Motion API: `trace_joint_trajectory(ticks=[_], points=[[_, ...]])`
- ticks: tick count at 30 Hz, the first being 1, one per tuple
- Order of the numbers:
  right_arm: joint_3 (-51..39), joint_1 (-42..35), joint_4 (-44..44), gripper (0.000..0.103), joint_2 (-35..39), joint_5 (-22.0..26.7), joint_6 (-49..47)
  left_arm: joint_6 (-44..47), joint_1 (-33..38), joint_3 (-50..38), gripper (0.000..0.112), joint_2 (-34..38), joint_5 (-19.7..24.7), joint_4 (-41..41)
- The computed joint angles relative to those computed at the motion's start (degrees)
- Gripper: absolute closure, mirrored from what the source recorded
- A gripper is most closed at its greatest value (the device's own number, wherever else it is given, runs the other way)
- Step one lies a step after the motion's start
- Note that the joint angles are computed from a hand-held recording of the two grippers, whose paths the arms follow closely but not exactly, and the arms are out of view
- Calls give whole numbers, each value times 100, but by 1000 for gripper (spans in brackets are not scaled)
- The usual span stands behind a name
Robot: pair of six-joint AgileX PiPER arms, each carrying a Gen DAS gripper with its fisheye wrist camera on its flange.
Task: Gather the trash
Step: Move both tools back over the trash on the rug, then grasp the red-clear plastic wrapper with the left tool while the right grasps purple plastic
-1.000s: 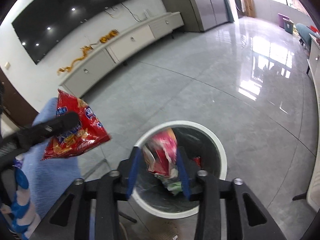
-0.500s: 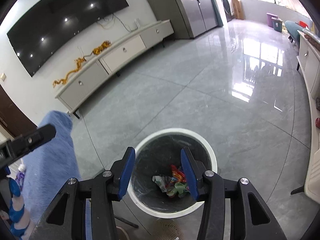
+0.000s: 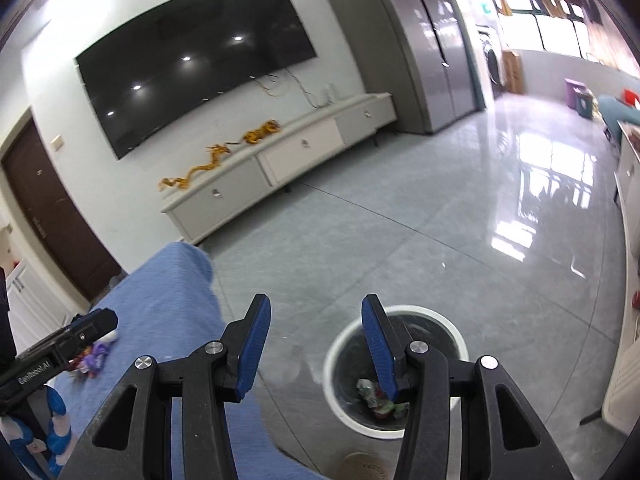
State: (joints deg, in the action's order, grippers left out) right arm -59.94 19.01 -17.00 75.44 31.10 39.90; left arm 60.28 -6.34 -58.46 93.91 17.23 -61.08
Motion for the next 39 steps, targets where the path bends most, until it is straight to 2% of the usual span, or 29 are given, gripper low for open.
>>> trace_joint_trajectory(ticks=[3,7,9,14,18,24,30,35,38,39], points=[[-289,477,-303,58,106,202,269,931,667,469,61,-395,160,-761],[-626,1043,-631,56,362,379,567,2245,1802,1049,61,-766,644,-1716],[-683,1273,-738,56,428,411,703,2633,2392,1194,61,-780,957,-1922],[-1053,1732,-717,56,770,558,668,3464,3642,1273,61,-437,1431,-2316],[-1396,1981,-586,56,1130,638,514,3722,4323,1078,61,123,1490,-2430],[-2021,2208,-10,56,1833,719,-95,3442,4917,431,61,1086,1504,-2197],[-3059,2330,863,56,2880,895,-1002,2410,4877,-507,61,1947,1551,-1481],[-4194,2369,1668,56,3867,1220,-1768,1502,4817,-1268,61,2529,1977,-821],[-4936,2392,2015,56,4449,1483,-2102,1247,4790,-1555,62,2752,2190,-691],[-5236,2399,2139,56,4665,1604,-2214,1206,4779,-1616,67,2798,2227,-676]])
